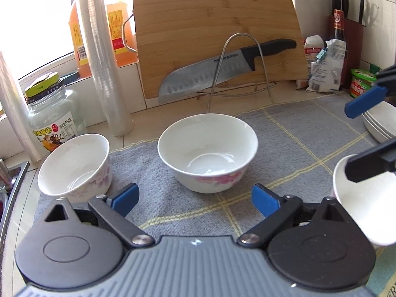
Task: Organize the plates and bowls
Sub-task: 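Move the right tool to the set-down bowl and grasp its rim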
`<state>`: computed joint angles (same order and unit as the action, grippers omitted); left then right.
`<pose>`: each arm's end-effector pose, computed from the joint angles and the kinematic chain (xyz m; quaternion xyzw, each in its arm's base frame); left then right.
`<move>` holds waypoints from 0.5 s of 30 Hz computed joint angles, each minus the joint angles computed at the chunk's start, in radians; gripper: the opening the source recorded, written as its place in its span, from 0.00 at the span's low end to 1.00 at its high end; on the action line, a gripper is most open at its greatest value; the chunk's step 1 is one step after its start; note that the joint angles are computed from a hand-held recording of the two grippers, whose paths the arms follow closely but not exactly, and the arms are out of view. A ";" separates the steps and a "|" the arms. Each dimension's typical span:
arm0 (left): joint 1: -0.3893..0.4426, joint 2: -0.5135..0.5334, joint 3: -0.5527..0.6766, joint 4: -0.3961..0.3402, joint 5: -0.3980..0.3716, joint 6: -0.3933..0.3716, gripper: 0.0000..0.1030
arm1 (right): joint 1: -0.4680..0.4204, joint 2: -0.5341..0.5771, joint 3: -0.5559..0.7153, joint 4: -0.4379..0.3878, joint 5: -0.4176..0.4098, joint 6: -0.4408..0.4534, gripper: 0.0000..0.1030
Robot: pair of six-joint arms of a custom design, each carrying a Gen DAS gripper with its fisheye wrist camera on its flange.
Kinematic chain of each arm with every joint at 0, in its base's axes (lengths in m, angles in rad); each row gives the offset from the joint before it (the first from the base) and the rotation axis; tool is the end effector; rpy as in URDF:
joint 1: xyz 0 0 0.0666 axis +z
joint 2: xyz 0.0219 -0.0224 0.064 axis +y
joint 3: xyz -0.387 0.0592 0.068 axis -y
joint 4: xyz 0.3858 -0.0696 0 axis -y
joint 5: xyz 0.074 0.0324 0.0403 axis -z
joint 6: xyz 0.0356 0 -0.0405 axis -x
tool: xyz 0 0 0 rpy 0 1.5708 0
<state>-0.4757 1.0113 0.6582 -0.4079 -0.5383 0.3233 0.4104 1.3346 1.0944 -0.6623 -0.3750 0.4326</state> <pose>0.2853 -0.1269 0.2890 -0.0370 0.8915 0.0775 0.4449 0.3970 0.1865 0.3468 -0.4355 0.8219 0.1725 0.3241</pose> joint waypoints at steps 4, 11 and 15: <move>0.019 0.027 -0.002 0.048 0.017 -0.037 0.94 | 0.022 0.059 0.065 -0.022 -0.008 0.006 1.00; 0.039 0.068 0.008 0.096 0.047 -0.064 0.94 | 0.058 0.161 0.172 -0.051 -0.027 0.024 1.00; 0.052 0.080 0.011 0.103 0.061 -0.053 0.94 | 0.075 0.227 0.238 -0.072 -0.045 0.024 1.00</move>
